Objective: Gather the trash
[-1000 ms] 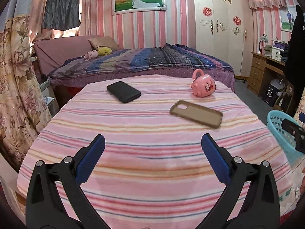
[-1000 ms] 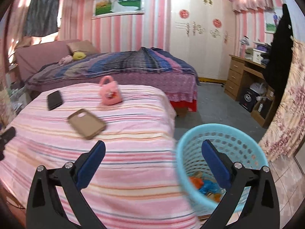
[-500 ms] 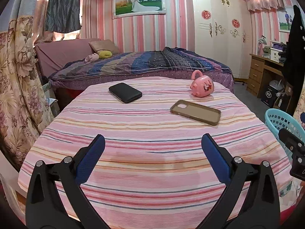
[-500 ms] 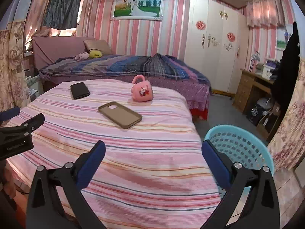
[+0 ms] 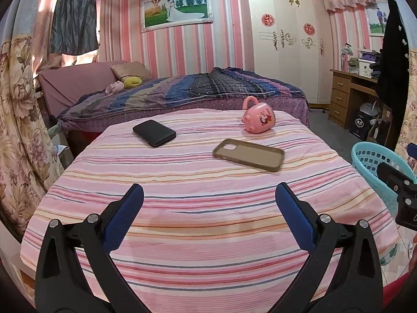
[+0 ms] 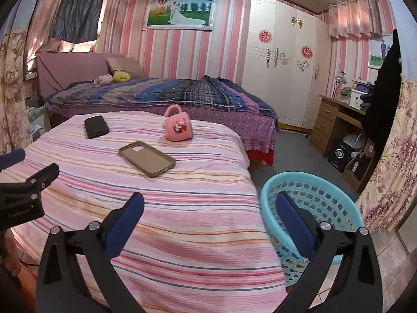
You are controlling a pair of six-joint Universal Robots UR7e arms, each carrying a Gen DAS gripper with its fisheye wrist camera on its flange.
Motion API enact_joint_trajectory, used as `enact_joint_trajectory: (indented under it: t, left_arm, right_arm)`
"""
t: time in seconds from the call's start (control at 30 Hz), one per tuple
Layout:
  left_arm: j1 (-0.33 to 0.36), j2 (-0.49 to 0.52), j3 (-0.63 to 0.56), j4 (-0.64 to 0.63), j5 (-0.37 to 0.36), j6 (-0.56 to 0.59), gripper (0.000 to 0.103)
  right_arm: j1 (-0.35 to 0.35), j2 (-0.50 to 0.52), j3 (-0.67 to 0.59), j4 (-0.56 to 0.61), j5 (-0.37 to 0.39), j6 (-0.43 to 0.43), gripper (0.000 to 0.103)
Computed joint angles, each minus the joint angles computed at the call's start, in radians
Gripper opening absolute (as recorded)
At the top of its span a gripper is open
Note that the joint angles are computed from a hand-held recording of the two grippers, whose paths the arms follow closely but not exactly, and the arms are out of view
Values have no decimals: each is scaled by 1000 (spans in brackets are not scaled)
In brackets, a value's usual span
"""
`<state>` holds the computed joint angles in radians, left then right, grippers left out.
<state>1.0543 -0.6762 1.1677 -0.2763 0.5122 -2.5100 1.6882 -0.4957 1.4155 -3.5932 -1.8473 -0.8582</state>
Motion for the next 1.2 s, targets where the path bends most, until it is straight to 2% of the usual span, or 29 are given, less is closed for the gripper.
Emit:
enact_joint_trajectory:
  t: [0.2,0.37,1.2]
  left_arm:
    - [-3,-5,10,-1,24,-15,98]
    - [-8,-19,48,-81,19,52,98]
    - [-8,-31,54,-49,34,18,98]
  right_arm:
    - [-1,-9,2,3,2,13,98]
    - [-10,-20,-3,16,7,11,98]
    - [-17,-17,-18,4,6,-4,98]
